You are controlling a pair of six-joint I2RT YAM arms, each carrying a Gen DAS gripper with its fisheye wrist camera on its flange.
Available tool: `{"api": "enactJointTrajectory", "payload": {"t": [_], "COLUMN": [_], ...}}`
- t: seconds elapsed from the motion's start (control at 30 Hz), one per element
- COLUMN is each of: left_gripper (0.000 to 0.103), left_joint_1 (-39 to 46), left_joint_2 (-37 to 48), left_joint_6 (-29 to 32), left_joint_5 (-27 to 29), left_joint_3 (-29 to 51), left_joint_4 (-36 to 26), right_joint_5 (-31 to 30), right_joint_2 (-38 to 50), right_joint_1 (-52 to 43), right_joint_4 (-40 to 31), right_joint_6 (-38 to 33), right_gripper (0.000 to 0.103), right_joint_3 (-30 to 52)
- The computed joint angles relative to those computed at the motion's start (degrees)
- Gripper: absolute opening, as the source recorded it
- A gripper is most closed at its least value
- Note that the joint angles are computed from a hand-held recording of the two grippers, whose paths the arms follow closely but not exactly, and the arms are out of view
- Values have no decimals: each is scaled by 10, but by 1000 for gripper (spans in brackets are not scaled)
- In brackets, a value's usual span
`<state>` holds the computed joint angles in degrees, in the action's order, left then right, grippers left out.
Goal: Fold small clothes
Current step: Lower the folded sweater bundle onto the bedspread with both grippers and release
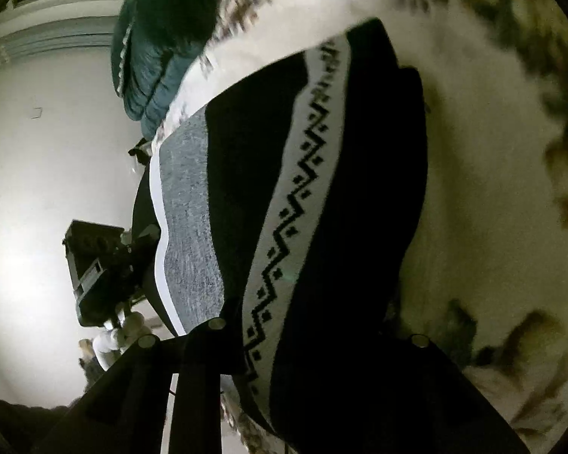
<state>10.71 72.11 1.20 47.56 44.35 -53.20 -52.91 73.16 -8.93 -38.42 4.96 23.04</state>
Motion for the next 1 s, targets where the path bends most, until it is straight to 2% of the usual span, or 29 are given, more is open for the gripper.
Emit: {"api": "enactJointTrajectory", "payload": {"t": [0.1,0.17,0.23,0.33,0.5,0.67,0.73,0.8,0.87,0.9,0.97,1.0], "left_gripper": [28,28,28,29,29,31,38,41,60,64,66,74], "left_joint_1": [-56,-91,-121,-163,-212,-228,-229,-232,-246,-257,-274,-287], "left_joint_2": [66,121,181,299,459,558,576,576,559,542,503,479], "left_joint_6": [-57,-88,-108,-133,-151,-155,-151,-149,-135,-128,-122,-116], "left_joint_5": [-2,-6,-14,-26,-55,-65,-70,-83,-147,-190,-244,-286], "left_joint_3": [63,117,178,298,471,564,591,602,603,594,559,540], "left_joint_4": [50,81,105,130,129,90,60,38,20,23,50,58], "right_joint_5": [6,11,24,36,69,114,136,155,207,243,304,359], "right_joint_2": [9,57,95,164,293,401,418,423,417,406,382,355], "right_joint_1": [-46,-89,-114,-137,-153,-155,-139,-138,-108,-101,-81,-63], "right_joint_4": [-65,-107,-130,-127,-79,-73,-71,-84,-71,-76,-67,-55], "right_joint_6": [-37,-85,-104,-103,-65,-58,-50,-66,-42,-38,-30,-23], "right_gripper": [25,25,25,25,25,25,26,30,48,51,70,75], "right_joint_3": [67,125,186,273,400,491,504,508,501,497,487,469]}}
